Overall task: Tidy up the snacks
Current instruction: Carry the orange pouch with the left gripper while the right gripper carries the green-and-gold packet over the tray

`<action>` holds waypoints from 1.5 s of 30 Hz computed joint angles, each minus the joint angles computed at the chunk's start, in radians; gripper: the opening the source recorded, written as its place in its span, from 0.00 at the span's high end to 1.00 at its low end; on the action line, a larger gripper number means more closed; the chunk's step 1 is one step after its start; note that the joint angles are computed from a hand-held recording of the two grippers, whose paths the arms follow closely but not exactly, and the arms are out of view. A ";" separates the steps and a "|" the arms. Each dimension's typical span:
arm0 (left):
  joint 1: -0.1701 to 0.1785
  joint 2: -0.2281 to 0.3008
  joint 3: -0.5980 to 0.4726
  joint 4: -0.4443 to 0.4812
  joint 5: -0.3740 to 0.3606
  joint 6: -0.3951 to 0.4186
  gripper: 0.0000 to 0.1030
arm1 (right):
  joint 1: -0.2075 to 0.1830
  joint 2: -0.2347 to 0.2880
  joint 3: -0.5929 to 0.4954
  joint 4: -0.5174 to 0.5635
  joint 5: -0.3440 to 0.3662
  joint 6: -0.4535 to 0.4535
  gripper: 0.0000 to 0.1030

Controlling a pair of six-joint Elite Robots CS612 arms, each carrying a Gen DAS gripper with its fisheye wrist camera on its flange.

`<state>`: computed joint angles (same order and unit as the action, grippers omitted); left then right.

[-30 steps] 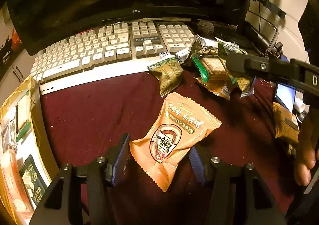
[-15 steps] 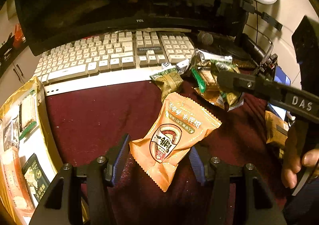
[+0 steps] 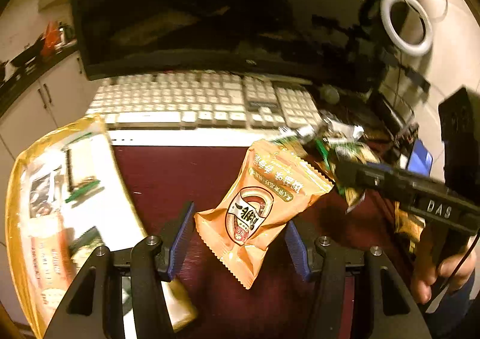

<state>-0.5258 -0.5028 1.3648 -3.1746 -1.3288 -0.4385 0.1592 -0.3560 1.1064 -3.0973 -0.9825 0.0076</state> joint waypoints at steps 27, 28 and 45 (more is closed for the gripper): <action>0.076 -0.064 0.152 -0.061 0.141 -0.207 0.41 | 0.097 -0.003 -0.046 0.180 0.069 -0.214 0.71; 0.078 -0.063 0.150 -0.052 0.143 -0.213 0.41 | 0.098 -0.002 -0.049 0.187 0.072 -0.219 0.71; 0.104 -0.036 0.098 0.017 0.087 -0.233 0.41 | 0.161 0.044 -0.145 0.323 0.058 -0.372 0.71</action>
<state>-0.4217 -0.5387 1.4629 -3.1581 -1.2414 -0.6717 0.3201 -0.3122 0.9613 -2.7740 -0.9246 -0.3640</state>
